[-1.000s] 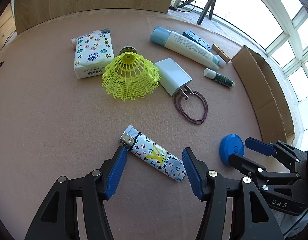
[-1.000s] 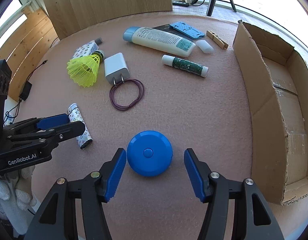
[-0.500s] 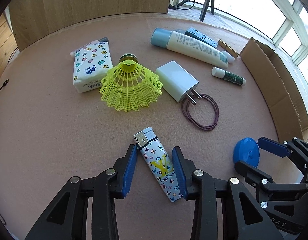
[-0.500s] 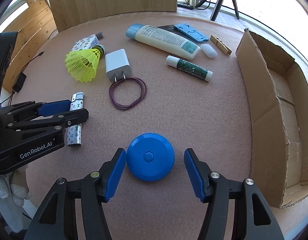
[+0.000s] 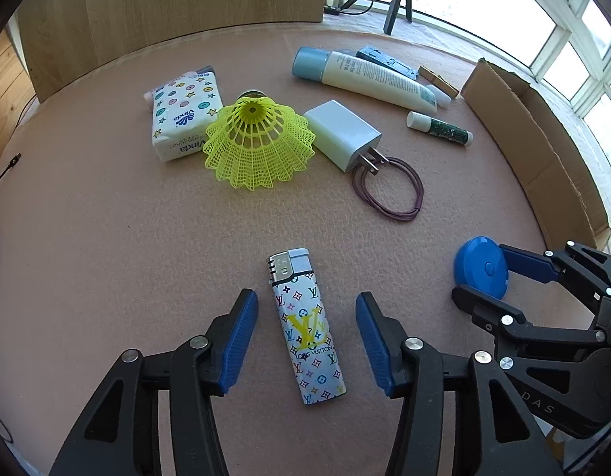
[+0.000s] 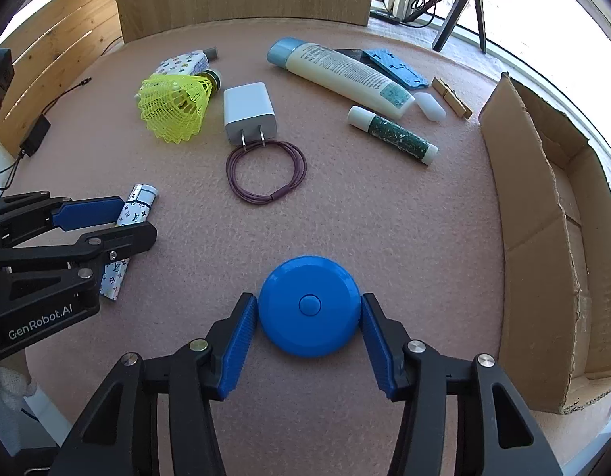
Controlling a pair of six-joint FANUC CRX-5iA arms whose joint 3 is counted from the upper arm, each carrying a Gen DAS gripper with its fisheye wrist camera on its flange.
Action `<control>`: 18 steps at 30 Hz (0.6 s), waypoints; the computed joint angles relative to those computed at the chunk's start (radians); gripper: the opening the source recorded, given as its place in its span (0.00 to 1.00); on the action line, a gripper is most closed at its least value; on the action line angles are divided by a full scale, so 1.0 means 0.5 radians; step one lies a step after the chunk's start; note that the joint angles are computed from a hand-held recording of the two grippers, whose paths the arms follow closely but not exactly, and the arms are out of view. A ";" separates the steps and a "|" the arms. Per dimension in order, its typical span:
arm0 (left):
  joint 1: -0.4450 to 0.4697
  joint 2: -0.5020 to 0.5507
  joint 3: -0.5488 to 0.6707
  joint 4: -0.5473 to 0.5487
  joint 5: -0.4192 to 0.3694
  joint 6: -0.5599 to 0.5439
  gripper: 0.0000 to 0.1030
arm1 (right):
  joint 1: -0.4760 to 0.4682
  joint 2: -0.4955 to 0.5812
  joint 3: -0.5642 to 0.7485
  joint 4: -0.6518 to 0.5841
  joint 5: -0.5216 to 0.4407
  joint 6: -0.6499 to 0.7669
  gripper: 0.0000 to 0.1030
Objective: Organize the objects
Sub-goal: 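Close the left gripper on the patterned lighter, then carry both items over the cardboard box and open both grippers to drop them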
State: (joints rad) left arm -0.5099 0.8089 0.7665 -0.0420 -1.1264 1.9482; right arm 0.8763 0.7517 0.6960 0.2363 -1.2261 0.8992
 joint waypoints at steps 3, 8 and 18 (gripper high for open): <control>-0.041 -0.018 -0.018 -0.102 -0.009 0.039 0.53 | 0.006 0.011 0.009 0.023 -0.003 0.012 0.45; -0.047 -0.050 -0.048 -0.172 -0.003 0.121 0.24 | 0.007 -0.005 -0.017 0.028 0.023 0.000 0.45; -0.015 -0.146 -0.166 -0.104 0.079 0.119 0.24 | 0.010 -0.105 -0.139 0.062 0.130 -0.054 0.45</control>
State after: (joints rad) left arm -0.5174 0.7357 0.6836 -0.0940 -1.0870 2.0079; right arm 0.8816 0.6993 0.6264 0.2674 -1.1610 0.8722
